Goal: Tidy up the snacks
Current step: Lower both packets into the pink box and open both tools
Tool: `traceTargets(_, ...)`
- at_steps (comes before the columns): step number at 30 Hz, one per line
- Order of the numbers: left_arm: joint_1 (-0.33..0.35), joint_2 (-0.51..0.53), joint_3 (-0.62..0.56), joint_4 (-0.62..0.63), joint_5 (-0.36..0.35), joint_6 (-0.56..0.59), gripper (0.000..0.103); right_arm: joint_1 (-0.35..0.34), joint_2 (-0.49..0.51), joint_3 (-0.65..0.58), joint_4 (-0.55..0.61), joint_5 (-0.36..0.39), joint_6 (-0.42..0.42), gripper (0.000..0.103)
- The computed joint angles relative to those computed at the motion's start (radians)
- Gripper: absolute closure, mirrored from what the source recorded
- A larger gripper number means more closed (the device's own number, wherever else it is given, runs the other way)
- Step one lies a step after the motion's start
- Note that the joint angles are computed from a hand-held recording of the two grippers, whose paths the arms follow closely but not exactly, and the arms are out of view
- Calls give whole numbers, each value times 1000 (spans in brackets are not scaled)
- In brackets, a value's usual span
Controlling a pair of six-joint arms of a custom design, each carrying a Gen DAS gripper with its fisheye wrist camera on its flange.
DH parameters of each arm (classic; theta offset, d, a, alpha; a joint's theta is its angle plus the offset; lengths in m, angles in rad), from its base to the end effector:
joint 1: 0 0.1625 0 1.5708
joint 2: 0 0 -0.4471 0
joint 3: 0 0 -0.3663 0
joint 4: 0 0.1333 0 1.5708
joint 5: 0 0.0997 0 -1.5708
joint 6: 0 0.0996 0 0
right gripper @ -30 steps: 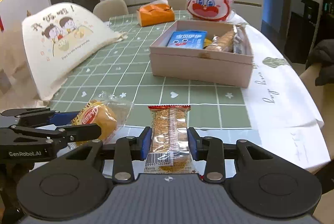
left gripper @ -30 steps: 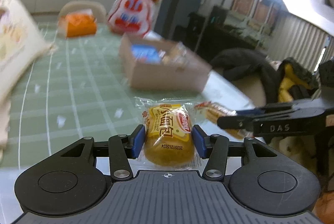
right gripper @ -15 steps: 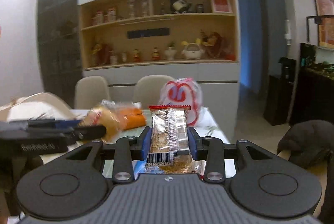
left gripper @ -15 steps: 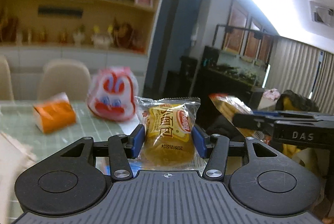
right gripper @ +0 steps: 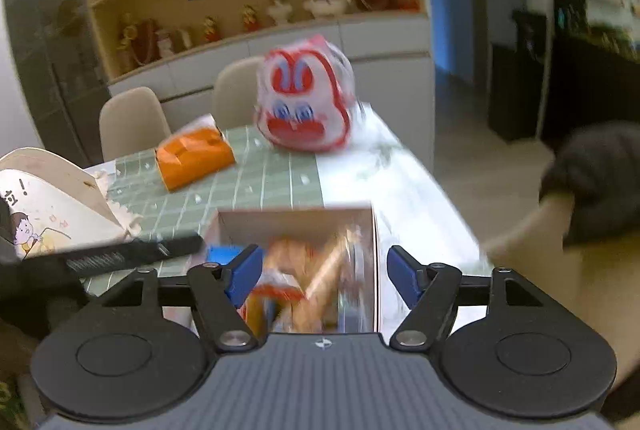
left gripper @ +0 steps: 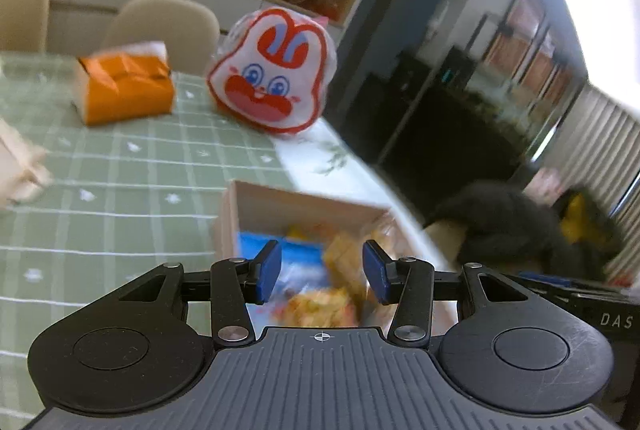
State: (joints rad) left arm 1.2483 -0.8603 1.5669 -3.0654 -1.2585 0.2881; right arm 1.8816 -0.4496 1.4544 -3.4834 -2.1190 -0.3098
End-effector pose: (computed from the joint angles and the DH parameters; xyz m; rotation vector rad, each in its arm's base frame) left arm -0.0688 -0.7232 0.2674 0.6287 2.5695 -1.1044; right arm 0.3000 -0.6677 0.0739 0.4131 -2.3503 1.1537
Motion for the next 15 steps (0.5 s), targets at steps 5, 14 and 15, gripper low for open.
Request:
traceTargets(5, -53, -52, 158, -103, 131, 94, 53, -7, 29, 97, -99, -41, -7, 25)
traceTargets(14, -49, -92, 379, -300, 150, 165, 53, -4, 138, 110, -184, -148, -39, 21)
traceTargets(15, -42, -84, 403, -343, 151, 186, 53, -3, 150, 107, -195, -165, -49, 21)
